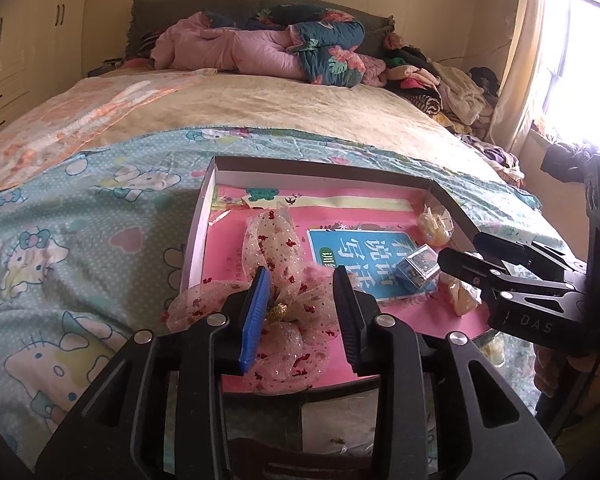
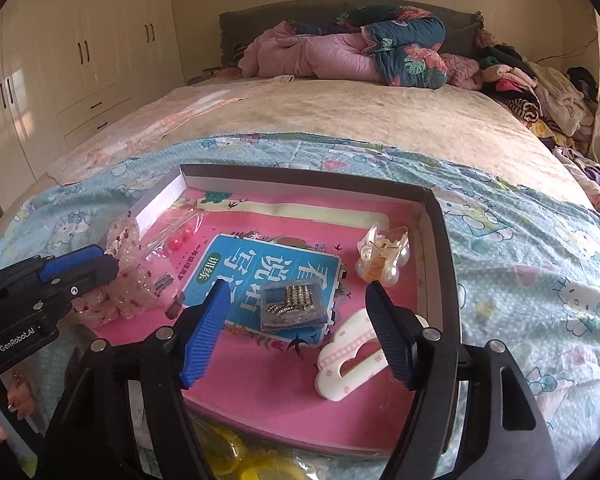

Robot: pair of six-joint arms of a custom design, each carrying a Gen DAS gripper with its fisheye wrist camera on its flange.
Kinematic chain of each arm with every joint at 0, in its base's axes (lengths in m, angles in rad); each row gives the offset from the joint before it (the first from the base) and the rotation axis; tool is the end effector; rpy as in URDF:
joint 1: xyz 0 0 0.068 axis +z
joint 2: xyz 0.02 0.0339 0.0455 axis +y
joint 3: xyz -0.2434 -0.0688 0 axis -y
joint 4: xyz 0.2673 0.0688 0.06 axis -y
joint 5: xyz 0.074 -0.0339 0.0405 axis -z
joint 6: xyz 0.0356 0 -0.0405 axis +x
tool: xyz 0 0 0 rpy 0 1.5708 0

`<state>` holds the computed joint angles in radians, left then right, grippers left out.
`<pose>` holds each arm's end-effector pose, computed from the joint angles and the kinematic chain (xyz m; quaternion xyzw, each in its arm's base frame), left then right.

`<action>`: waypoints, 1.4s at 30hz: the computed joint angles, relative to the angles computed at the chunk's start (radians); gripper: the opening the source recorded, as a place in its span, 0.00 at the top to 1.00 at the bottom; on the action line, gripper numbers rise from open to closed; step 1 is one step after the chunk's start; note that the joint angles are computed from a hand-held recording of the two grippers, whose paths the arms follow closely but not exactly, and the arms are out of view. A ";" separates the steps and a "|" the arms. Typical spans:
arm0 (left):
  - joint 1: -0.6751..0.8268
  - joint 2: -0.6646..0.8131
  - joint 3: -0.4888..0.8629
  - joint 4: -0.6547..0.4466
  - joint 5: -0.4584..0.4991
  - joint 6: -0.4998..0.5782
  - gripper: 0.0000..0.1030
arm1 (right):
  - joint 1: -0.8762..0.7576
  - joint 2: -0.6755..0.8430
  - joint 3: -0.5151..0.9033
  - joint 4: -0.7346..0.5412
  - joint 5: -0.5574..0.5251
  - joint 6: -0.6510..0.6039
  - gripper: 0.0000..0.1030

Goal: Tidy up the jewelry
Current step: 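Lower the pin box into the tray with the right tool while the left lowers the bow, open both, then withdraw both tools toward the maroon hair clip and orange spiral hair tie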

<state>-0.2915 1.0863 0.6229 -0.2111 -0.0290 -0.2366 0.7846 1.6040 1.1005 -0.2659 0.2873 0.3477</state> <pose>0.2476 -0.0732 0.1946 0.0185 0.9010 -0.1005 0.4216 0.2681 0.2535 0.2051 -0.1430 0.9017 0.0958 0.3965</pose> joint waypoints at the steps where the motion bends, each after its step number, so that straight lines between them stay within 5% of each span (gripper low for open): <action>1: -0.001 -0.011 -0.004 -0.003 -0.001 -0.002 0.72 | 0.001 -0.014 -0.011 0.000 0.002 0.003 0.33; 19: -0.002 -0.293 -0.096 -0.128 -0.016 -0.042 0.30 | 0.039 -0.242 -0.169 -0.043 0.075 0.071 0.21; 42: -0.064 -0.540 -0.179 -0.292 -0.087 -0.081 0.24 | 0.191 -0.398 -0.267 -0.127 0.152 0.152 0.20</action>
<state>-0.3558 0.5466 0.4435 -0.5032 -0.1165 -0.3181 0.9760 1.2056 0.8332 -0.3931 0.4397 0.4995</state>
